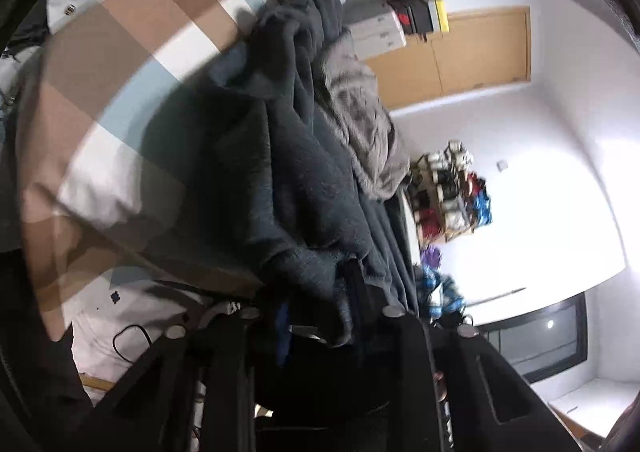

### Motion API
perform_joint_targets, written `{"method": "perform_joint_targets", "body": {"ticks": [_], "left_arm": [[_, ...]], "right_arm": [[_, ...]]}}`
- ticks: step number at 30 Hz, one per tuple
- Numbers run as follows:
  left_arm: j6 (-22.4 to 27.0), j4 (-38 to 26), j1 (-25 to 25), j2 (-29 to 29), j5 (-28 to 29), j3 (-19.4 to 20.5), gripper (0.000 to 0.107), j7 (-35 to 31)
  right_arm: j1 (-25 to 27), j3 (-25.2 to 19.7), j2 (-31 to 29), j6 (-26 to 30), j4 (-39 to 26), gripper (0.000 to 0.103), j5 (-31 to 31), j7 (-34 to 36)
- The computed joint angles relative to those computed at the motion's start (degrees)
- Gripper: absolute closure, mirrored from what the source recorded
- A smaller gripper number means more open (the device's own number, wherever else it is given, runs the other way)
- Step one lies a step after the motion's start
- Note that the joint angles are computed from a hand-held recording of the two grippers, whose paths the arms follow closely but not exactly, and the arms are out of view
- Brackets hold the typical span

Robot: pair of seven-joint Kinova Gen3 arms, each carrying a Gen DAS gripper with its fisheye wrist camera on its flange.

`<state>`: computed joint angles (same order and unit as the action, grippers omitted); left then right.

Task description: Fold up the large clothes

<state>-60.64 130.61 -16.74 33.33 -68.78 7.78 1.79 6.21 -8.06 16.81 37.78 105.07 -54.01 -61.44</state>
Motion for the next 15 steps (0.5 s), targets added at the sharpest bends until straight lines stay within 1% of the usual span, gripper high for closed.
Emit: {"method": "perform_joint_targets", "body": {"ticks": [1,2,3,4,6,7,8,9,10,11,13,15], "left_arm": [[1.39,-0.48,0.74,-0.57,0.08,-0.04,0.061,1.09],[1.86,-0.62,1.37,-0.09,1.09,0.11,0.037,1.57],[1.39,-0.17,0.94,0.59,1.69,0.55,0.027,1.68],[0.92,-0.39,0.87,1.82,2.45,1.01,0.027,2.56],[1.52,-1.60,0.76,3.47,2.11,1.53,0.027,4.08],[2.89,-1.38,0.74,3.28,1.93,1.57,0.026,4.70],[3.34,-1.13,1.51,3.07,2.68,0.98,0.026,4.98],[3.62,-1.21,1.23,3.39,2.50,1.45,0.026,4.75],[3.89,-1.83,1.70,3.85,1.69,1.30,0.026,5.45],[3.23,-1.80,1.80,4.43,1.82,1.15,0.026,5.37],[0.30,-1.64,0.14,6.48,2.46,2.62,0.026,3.91],[-4.30,-0.52,-1.26,8.58,4.84,3.56,0.027,0.22]], "right_arm": [[-1.21,0.12,-0.28,-0.63,-0.05,0.049,1.90,-0.58],[-2.50,0.37,-0.61,-1.70,0.19,0.029,3.50,-1.22],[-2.73,0.05,-0.83,-2.86,0.67,0.020,4.17,-1.09],[-2.77,-0.59,-1.16,-4.96,1.63,0.012,4.46,-0.49],[-3.29,-0.37,-0.65,-6.58,2.17,0.010,4.94,-0.59],[-3.16,0.04,0.23,-6.18,2.09,0.009,3.89,0.21],[-3.17,0.77,1.21,-5.42,1.90,0.006,2.88,0.68],[-2.34,0.44,2.08,-4.83,1.76,0.005,1.30,2.07],[-0.58,-0.95,2.96,-4.58,1.97,0.005,-0.83,4.40],[2.03,-3.40,3.52,-5.06,2.48,0.005,-2.86,6.73],[6.79,-8.71,4.11,-7.35,3.70,0.004,-7.37,11.39],[11.38,-14.02,5.37,-8.72,4.00,0.004,-10.41,16.05]]}}
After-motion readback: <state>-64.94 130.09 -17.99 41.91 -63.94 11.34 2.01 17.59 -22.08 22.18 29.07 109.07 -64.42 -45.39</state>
